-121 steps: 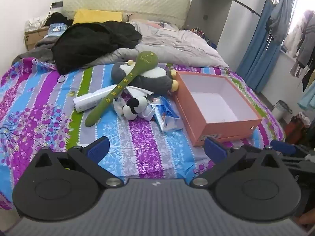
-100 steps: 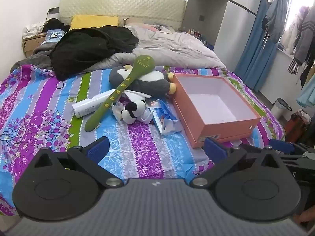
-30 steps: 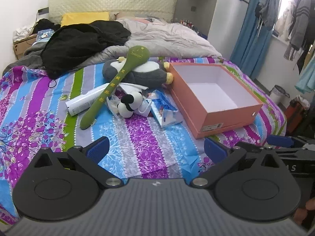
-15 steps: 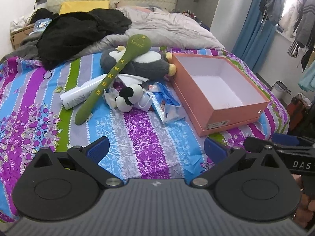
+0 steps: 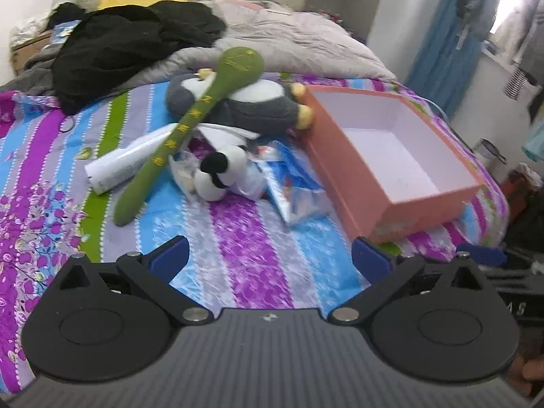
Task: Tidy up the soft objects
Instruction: 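Reach the right tool to the blue snack bag while the left tool reaches the panda plush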
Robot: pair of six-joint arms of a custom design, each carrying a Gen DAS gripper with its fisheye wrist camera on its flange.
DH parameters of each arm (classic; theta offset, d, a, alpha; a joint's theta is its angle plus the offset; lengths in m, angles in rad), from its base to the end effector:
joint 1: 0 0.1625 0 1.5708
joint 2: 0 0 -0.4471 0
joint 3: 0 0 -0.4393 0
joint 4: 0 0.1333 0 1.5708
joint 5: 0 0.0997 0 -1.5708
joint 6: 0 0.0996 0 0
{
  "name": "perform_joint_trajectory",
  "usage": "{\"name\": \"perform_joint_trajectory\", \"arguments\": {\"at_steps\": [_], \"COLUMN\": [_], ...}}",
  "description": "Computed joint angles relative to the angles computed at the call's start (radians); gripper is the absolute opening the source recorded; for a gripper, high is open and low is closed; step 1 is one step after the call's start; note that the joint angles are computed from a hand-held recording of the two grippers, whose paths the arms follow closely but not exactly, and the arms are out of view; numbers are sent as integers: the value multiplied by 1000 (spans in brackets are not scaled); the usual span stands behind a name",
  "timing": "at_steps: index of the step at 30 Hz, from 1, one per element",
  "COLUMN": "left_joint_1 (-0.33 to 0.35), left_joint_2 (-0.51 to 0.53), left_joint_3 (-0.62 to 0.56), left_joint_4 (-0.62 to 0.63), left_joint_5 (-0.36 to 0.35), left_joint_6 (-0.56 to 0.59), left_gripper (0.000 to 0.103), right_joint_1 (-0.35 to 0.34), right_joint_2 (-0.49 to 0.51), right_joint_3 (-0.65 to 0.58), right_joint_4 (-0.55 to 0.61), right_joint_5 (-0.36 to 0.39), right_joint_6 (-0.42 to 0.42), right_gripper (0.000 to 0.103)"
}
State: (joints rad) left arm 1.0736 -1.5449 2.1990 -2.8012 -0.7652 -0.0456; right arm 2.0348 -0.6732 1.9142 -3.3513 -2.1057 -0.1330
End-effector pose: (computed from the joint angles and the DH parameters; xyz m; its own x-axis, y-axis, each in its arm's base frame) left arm -0.0493 -0.5210 0.3386 -0.8137 -0.0486 -0.5793 0.3632 0.7355 -0.5719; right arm 0.3519 -0.5187 0.0033 -0.8278 -0.2512 0.5016 -0.4981 0.7405 -0.4512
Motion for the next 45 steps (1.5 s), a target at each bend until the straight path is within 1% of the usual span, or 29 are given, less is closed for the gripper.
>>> {"name": "perform_joint_trajectory", "arguments": {"at_steps": [2,4,8,10,12,13,16,22,23,25,27,28,30,33,34,35,37,39,41,43,45], "left_joint_1": [24,45,85,107,132,143,178,239,248,266,281,287,296,309,313,315,320,327,335,342,346], "left_joint_2": [20,36,76,100,124,136,177,263,280,308,336,347,374,408,417,428,447,463,475,482,480], "left_joint_3": [-21,-41,-81,-106,-133,-145,-193,-298,-317,-350,-381,-390,-412,-447,-456,-467,-487,-509,-525,-531,-525], "left_joint_4": [-25,-37,-80,-96,-109,-119,-138,-141,-142,-129,-119,-115,-116,-114,-113,-113,-106,-80,-54,-41,-46], "left_joint_5": [-16,-24,-35,-43,-60,-65,-89,-130,-134,-153,-173,-178,-184,-201,-200,-198,-195,-194,-195,-200,-213], "left_joint_6": [6,0,29,37,48,56,82,160,176,190,192,196,207,223,231,239,253,254,254,250,240], "left_gripper": [102,102,102,102,102,101,97,89,85,81,81,80,79,79,78,77,76,76,69,65,62], "right_joint_1": [-4,-4,-13,-18,-18,-23,-35,-48,-51,-55,-61,-64,-67,-73,-74,-75,-80,-88,-92,-96,-103], "right_joint_2": [22,49,91,114,143,153,181,259,274,299,319,324,341,367,381,394,415,424,439,453,462], "right_joint_3": [-26,-56,-112,-145,-185,-202,-255,-380,-400,-433,-466,-476,-509,-546,-561,-575,-601,-619,-637,-654,-667], "right_joint_4": [1,-4,12,25,36,46,89,141,146,151,178,193,226,228,214,201,193,224,234,251,275], "right_joint_5": [2,-13,4,6,-18,-9,18,21,19,10,6,10,-2,-19,-33,-48,-62,-63,-73,-85,-86], "right_joint_6": [-17,-46,-100,-114,-124,-130,-151,-197,-208,-231,-248,-254,-280,-303,-326,-350,-390,-383,-391,-392,-377], "right_gripper": [98,98,98,98,98,98,98,98,98,98,97,89,76,76,76,72,69,68,67,68,63]}}
